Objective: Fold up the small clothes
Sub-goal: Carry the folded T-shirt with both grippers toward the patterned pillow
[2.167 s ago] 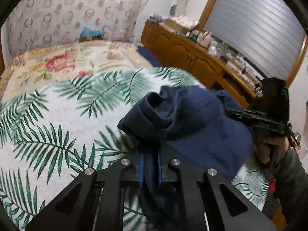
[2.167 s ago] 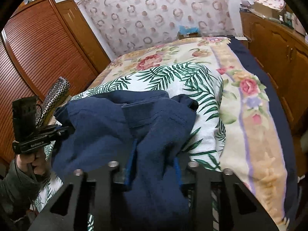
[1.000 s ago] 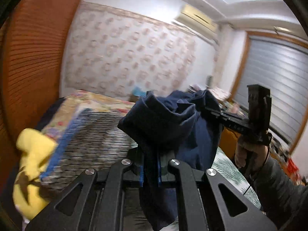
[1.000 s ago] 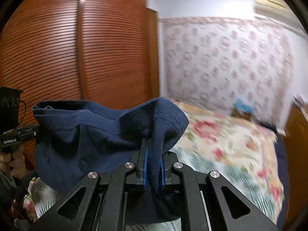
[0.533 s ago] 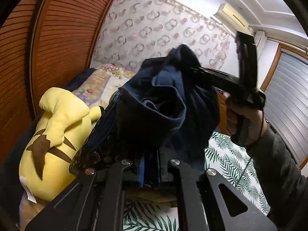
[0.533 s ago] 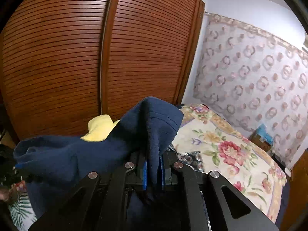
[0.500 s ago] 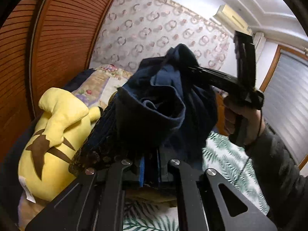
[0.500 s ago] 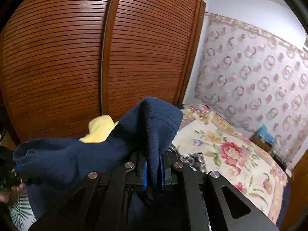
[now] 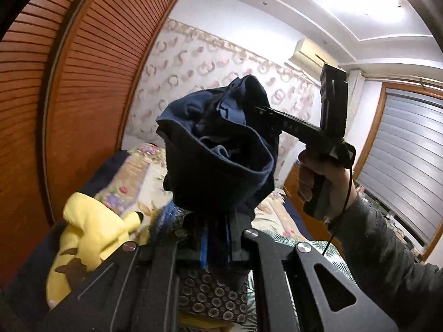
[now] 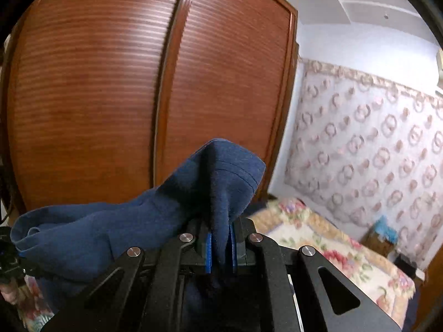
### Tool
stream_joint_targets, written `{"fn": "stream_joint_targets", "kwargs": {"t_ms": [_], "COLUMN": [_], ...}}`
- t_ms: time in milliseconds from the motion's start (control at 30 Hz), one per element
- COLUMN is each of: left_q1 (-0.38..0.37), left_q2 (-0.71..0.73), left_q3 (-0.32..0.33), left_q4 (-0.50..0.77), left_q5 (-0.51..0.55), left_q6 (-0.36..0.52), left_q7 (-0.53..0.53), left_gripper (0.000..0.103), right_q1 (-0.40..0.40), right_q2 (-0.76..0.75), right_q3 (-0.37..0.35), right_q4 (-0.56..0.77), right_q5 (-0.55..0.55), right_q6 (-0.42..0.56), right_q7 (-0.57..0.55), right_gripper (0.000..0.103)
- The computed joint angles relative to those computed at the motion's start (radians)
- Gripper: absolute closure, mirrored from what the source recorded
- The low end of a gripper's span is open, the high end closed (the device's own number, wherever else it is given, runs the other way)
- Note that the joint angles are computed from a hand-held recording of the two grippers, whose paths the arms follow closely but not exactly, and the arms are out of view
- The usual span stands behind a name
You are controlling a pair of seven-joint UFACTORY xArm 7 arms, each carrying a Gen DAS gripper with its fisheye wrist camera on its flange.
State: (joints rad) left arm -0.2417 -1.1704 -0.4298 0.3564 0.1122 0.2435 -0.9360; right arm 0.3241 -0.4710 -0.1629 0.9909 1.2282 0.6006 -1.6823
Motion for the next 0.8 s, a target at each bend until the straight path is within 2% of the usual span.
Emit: {"fn": "stream_joint_targets", "kwargs": {"t_ms": [67, 167, 233, 300, 433, 500, 567, 633, 667, 733, 800], "left_q1": [-0.001, -0.037, -0.069, -0.101, -0.097, -0.103, -0.095, -0.075, -0.077, -0.079, -0.075], "left_q2": [-0.023, 0.016, 0.05, 0.106, 0.168, 0.174, 0.188, 0.232, 0.242, 0.229, 0.203], "left_q3": [-0.001, 0.023, 0.034, 0.042, 0.021, 0.034, 0.031, 0.022, 0.025, 0.019, 0.003], "left_q4": [-0.011, -0.051, -0.07, -0.097, -0.1, -0.108, -0.104, -0.089, -0.102, -0.104, -0.094], "left_q5": [-0.002, -0.029, -0.051, -0.071, -0.06, -0.063, -0.052, -0.034, -0.032, -0.016, 0.006], "left_q6": [0.021, 0.011, -0.001, -0.066, -0.092, -0.069, -0.007, 0.032, 0.025, 0.038, 0.074], "left_q7": [-0.008, -0.024, -0.042, -0.062, -0.084, -0.095, -0.096, -0.098, -0.103, -0.106, -0.11], "left_gripper": [0.093, 0.093, 0.093, 0.093, 0.093, 0.093, 0.093, 0.093, 0.093, 0.089, 0.079], "right_q1": [0.012, -0.022, -0.063, -0.1, -0.146, -0.156, -0.168, -0.179, -0.179, -0.17, -0.141], "right_q2": [0.014, 0.045, 0.055, 0.06, 0.109, 0.171, 0.221, 0.249, 0.245, 0.231, 0.203], "right_q3": [-0.011, -0.019, -0.013, -0.02, -0.011, 0.016, 0.037, 0.087, 0.104, 0.091, 0.081], "right_q4": [0.007, -0.006, -0.029, -0.038, -0.019, 0.027, 0.065, 0.064, 0.057, 0.041, 0.022], "right_q5": [0.023, -0.002, -0.052, -0.108, -0.197, -0.238, -0.27, -0.329, -0.354, -0.333, -0.266], "right_q6": [0.023, 0.052, 0.053, 0.075, 0.084, 0.074, 0.081, 0.002, -0.037, -0.083, -0.142], "right_q7": [-0.023, -0.017, 0.011, 0.053, 0.111, 0.178, 0.243, 0.31, 0.333, 0.306, 0.267], "right_gripper": [0.094, 0.094, 0.094, 0.094, 0.094, 0.094, 0.092, 0.075, 0.074, 0.066, 0.055]}}
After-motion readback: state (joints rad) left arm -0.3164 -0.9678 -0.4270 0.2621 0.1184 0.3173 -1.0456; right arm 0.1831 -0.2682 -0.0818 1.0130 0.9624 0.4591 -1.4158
